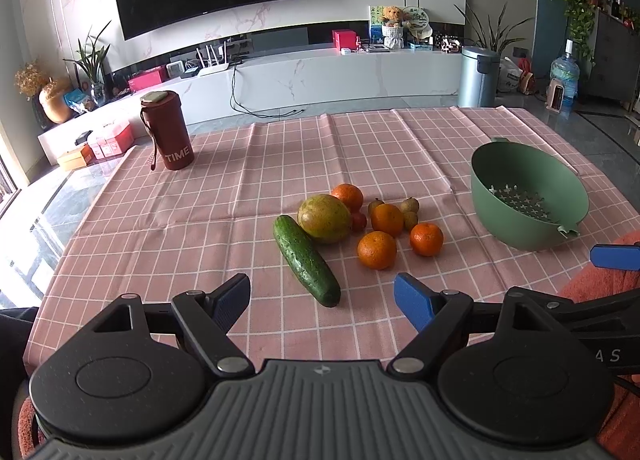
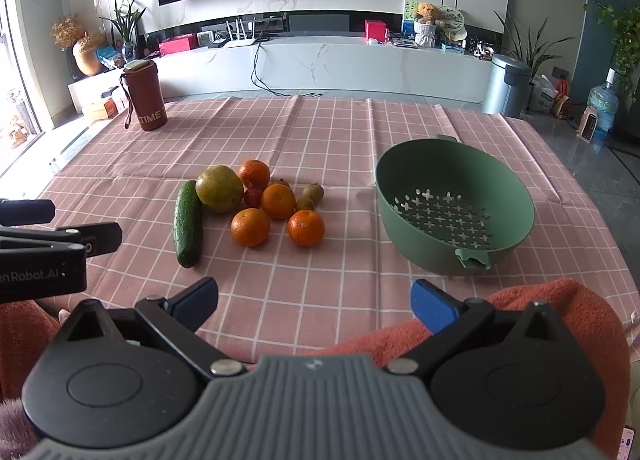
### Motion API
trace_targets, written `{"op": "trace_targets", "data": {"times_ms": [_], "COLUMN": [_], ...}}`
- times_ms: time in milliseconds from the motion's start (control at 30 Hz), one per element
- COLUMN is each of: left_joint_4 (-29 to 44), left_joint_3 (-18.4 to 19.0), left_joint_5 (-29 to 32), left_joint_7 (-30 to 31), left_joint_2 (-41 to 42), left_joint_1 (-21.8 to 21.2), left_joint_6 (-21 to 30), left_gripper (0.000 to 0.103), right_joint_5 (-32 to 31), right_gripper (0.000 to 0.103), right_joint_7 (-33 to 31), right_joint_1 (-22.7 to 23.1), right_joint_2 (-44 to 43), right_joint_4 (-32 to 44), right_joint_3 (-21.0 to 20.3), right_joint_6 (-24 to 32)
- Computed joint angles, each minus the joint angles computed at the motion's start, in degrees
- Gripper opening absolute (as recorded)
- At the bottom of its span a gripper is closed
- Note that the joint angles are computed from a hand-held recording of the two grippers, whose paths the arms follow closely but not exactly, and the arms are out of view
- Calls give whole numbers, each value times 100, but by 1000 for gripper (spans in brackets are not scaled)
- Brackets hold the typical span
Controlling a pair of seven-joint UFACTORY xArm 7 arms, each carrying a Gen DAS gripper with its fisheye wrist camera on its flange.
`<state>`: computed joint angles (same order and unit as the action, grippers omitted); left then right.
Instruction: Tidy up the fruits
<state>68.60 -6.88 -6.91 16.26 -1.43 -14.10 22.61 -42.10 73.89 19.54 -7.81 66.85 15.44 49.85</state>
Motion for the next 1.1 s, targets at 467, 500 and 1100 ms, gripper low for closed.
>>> {"op": "trace_targets", "data": {"times_ms": [467, 500, 1100], "left_joint_4": [87, 97, 74], "left_joint_3": [-5, -5, -6], "left_joint_5": [50, 56, 45], "left_joint_7": [-133, -145, -149], "left_joint_2": [42, 47, 34], "left_joint_1": [2, 2, 0], "left_joint_6": [171, 184, 241], "left_gripper": [96, 96, 96], "right_joint_5": [68, 72, 93], "right_gripper": [98, 98, 98], "right_joint_7": [-30, -31, -44], "right_joint_1": [14, 17, 21], "right_joint_2": [15, 11, -7], "right_joint_4": [31, 30, 10], "right_joint_3": [-2, -3, 0], "right_joint_6": [106, 116, 134]}}
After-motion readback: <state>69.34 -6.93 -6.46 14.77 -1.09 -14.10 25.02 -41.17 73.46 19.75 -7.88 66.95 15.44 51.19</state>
